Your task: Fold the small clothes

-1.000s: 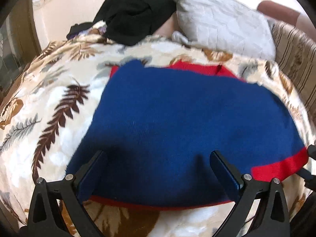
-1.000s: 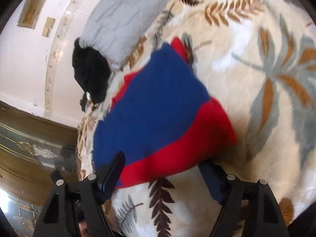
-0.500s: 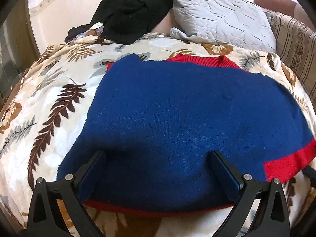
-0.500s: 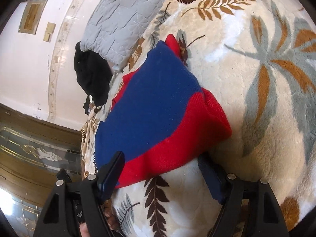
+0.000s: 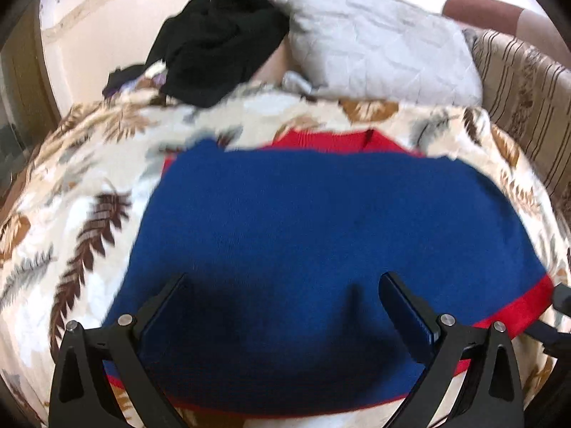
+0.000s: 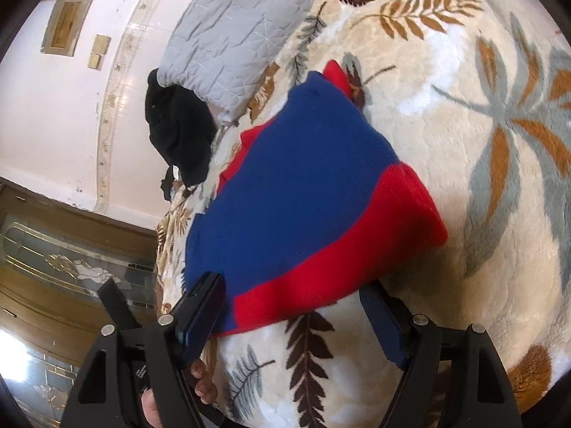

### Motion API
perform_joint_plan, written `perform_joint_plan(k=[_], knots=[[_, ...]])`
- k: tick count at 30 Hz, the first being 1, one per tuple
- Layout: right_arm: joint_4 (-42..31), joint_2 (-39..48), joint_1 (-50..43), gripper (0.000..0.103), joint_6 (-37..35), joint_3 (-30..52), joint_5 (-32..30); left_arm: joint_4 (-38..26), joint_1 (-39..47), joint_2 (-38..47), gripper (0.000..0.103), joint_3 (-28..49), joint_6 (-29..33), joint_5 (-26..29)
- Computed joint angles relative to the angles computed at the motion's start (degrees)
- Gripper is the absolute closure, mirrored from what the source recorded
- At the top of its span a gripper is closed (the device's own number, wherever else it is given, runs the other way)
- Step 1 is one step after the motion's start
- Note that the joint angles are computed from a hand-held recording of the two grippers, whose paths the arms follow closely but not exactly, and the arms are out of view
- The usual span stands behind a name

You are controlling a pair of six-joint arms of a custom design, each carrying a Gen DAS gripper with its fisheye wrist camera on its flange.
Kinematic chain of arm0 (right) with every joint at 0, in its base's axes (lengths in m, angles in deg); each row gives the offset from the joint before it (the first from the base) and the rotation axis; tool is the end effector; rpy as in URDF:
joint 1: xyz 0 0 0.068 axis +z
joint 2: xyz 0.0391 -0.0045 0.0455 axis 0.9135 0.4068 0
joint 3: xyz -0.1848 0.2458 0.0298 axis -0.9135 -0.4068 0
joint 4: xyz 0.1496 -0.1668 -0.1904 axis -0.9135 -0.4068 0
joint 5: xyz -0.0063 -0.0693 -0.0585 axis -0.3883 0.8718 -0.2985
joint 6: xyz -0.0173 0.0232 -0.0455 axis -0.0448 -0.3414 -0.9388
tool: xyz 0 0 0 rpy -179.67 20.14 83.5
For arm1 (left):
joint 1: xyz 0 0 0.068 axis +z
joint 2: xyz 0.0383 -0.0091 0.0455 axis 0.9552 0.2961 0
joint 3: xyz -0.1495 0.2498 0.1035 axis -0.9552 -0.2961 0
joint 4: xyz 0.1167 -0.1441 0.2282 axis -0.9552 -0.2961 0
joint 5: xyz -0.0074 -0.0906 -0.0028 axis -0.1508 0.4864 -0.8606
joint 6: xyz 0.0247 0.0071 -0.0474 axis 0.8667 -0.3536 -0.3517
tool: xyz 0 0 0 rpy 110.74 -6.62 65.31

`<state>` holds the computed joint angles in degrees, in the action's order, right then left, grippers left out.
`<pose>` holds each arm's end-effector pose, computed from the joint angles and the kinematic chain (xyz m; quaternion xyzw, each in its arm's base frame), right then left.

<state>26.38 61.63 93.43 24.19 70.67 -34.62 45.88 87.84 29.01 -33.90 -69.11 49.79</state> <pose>0.1966 0.1185 0.1725 0.1039 0.8745 0.4247 0.2097 0.1727 0.0442 0.2109 -0.0725 0.9293 0.0344 0.3605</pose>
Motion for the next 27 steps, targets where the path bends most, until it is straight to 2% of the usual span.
perform_joint_plan(k=[3,7,8,14,16,19,21,27], knots=[[0.4,3.4,-0.4,0.022,-0.7,1.9,0.7,1.7,-1.1,3.4,0.000,1.2,-1.5,-0.1],[4.3,7.7,-1.2,0.022,1.6,1.6,-0.8,5.4,-3.7,12.7,0.000,0.9,-1.3,-2.8],[4.5,7.6,-1.3,0.022,1.6,1.5,-0.8,6.7,-3.7,11.9,0.000,0.1,-1.3,-2.8],[3.8,7.8,-1.9,0.022,0.8,2.1,-1.6,4.3,-3.0,10.0,0.000,1.2,-2.0,-1.7],[4.0,8.0,-1.8,0.022,0.7,2.1,-1.5,5.5,-2.1,8.8,0.000,0.8,-2.2,-0.6],[3.7,7.9,-1.1,0.022,0.7,2.2,-0.5,6.3,-2.7,13.2,0.000,1.0,-1.6,-1.1],[2.9,8.0,-1.0,0.022,0.3,2.7,-0.4,9.0,-3.3,11.8,0.000,-0.9,-1.0,-1.9],[1.7,8.1,-0.1,0.021,-1.0,4.2,0.9,8.1,-3.4,11.5,0.000,-0.7,-1.0,-1.8]])
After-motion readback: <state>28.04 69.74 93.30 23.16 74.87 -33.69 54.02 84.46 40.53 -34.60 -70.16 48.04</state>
